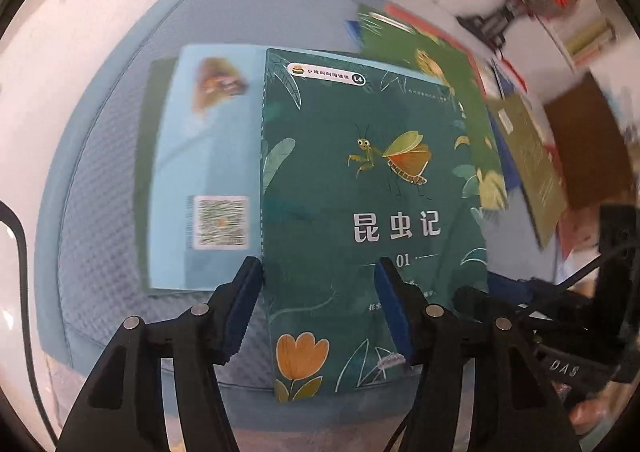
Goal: Organize books
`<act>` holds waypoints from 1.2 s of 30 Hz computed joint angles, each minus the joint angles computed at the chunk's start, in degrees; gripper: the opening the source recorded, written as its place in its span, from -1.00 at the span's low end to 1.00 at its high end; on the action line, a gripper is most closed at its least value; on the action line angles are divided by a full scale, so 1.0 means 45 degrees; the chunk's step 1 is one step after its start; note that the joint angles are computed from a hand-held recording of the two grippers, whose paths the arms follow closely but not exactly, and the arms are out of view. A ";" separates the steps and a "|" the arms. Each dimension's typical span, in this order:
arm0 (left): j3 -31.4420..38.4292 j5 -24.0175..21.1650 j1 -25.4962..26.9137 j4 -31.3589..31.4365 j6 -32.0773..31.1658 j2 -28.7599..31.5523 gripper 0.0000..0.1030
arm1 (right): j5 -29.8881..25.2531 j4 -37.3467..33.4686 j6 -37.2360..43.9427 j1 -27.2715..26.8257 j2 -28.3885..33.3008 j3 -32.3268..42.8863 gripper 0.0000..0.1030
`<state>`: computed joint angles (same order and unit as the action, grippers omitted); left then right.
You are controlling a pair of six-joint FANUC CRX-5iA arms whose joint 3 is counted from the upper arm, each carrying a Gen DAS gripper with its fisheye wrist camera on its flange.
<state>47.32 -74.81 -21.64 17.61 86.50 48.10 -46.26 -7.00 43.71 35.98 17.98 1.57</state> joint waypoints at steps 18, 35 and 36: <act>-0.3221 0.1278 -0.0662 0.1205 -0.0259 -0.1454 0.07 | 0.0050 -0.0346 -0.0208 -0.0565 -0.2153 -0.2702 -0.13; -0.3446 0.1837 -0.1045 0.0878 -0.0338 -0.1572 0.63 | 0.0841 0.0132 -0.0167 -0.0216 -0.2461 -0.3315 -0.08; -0.3296 0.1844 -0.1163 0.0440 -0.0060 -0.1590 0.60 | 0.0895 0.0286 -0.0299 -0.0163 -0.2522 -0.3412 -0.08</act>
